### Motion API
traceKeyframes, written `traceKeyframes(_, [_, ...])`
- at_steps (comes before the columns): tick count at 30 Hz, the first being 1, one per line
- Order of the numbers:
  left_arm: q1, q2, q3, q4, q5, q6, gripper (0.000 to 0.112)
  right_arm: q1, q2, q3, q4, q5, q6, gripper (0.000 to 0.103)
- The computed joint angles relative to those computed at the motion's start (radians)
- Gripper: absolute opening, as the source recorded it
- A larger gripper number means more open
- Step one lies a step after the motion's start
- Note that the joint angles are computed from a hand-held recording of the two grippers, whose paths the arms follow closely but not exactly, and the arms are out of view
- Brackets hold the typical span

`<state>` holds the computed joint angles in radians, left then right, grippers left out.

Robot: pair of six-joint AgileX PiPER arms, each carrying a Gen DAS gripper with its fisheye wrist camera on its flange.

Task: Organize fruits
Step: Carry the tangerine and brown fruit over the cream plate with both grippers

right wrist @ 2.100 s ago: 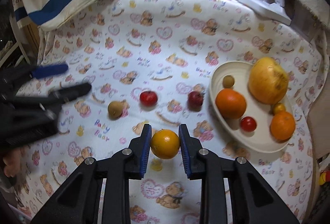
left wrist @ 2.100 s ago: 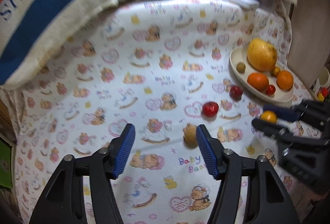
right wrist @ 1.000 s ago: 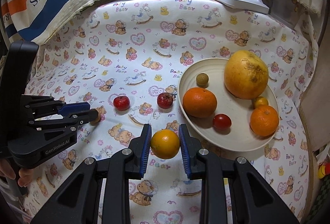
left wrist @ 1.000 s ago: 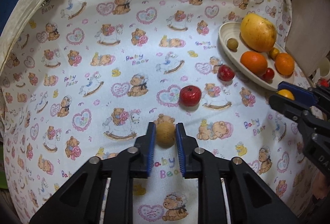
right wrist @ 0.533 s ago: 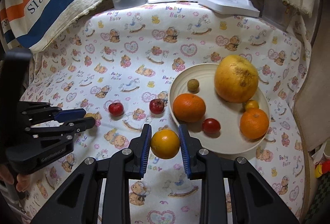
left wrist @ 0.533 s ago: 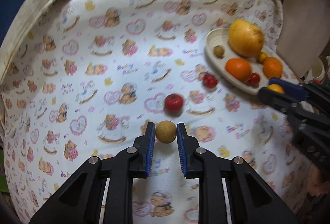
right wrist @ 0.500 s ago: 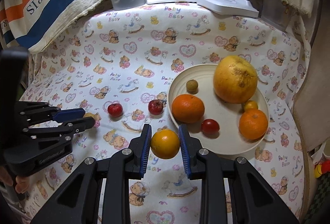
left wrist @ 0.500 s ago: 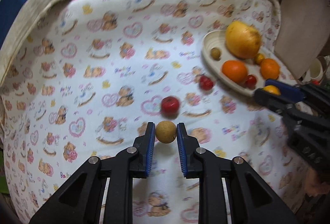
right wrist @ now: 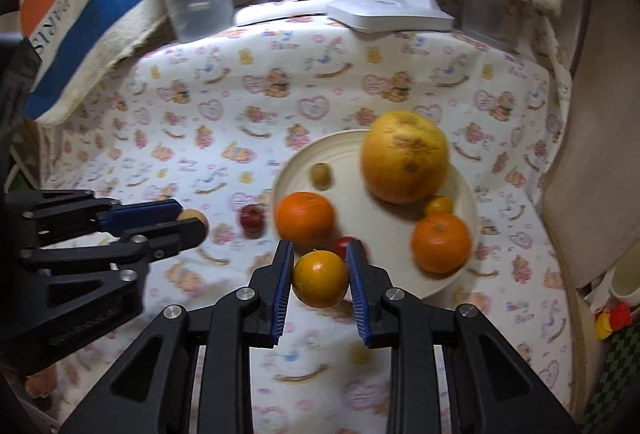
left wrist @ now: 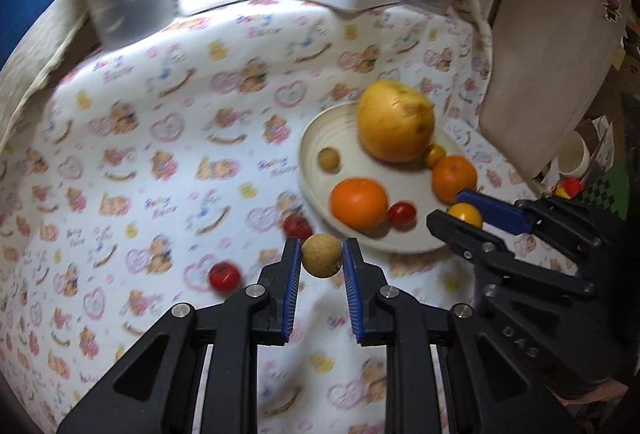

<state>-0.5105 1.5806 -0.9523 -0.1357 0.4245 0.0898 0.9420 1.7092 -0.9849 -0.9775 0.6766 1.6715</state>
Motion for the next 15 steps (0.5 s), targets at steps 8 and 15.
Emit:
traceKeyframes(8, [0.016,0.11,-0.118,-0.038,-0.035,-0.002,0.02,-0.131,-0.034,0.083,-0.04,-0.119,0.039,0.028])
traceKeyframes(15, [0.029,0.19,-0.171,-0.096,-0.075,0.081,0.02,-0.17,0.011,0.101,-0.064,-0.192,0.057,0.028])
